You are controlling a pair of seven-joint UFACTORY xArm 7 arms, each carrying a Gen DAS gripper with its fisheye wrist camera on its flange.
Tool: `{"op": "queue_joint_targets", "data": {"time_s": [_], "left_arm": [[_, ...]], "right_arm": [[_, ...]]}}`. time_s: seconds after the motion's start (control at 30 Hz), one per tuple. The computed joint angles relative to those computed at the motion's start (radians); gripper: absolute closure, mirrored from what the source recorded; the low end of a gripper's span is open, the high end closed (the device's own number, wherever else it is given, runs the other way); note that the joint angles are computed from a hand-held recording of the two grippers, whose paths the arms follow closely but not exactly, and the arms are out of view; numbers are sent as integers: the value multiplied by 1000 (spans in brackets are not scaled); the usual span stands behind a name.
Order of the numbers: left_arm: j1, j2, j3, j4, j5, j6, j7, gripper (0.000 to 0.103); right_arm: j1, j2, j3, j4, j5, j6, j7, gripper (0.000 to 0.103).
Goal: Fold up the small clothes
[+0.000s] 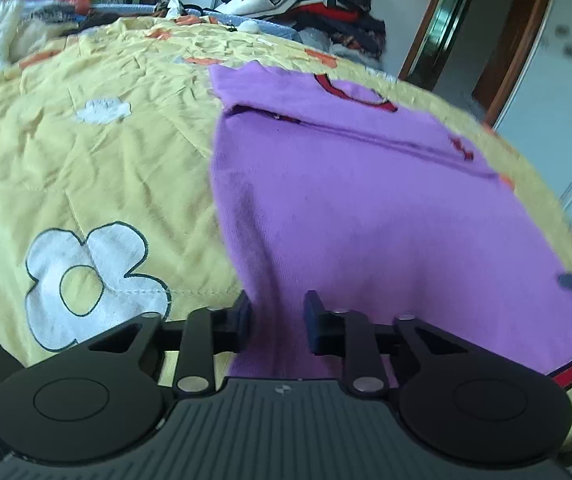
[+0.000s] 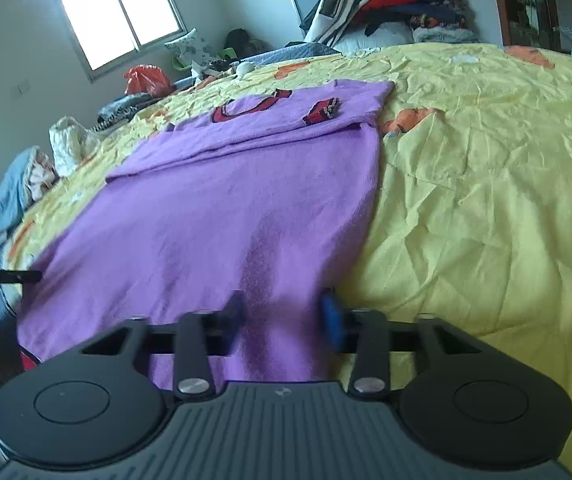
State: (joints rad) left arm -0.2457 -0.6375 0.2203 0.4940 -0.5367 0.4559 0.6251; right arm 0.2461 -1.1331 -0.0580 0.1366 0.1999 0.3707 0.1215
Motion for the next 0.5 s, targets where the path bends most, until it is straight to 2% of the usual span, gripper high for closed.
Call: {"op": "queue_joint_targets", "data": {"time_s": [0.03, 0.07, 0.1, 0.2, 0.37, 0.47, 0.5], "left_arm": [[1, -1, -7, -5, 3, -5, -1, 88], [-5, -4, -5, -8, -2, -7, 2, 95], [-9, -1, -1, -7, -11, -14, -3, 98], [-53, 26, 64, 24, -83, -7, 32, 100], [-84, 82, 73, 71, -153, -71, 100, 100], [-123, 137, 88, 129, -215, -100, 157, 100], [-124, 165, 74, 151, -224, -116, 163, 100]], "right_arm": [[-4, -1, 10, 0, -5, 2, 2, 70], [-13, 1, 24, 2, -14, 6, 6, 88], [-27, 4, 47, 6, -29, 12, 13, 98], [-52, -16, 97, -6, -66, -13, 33, 98], [-92, 22, 158, 14, -145, -100, 61, 98], [-110, 112, 154, 51, -182, -190, 47, 98], [-114, 153, 150, 71, -191, -222, 43, 98]]}}
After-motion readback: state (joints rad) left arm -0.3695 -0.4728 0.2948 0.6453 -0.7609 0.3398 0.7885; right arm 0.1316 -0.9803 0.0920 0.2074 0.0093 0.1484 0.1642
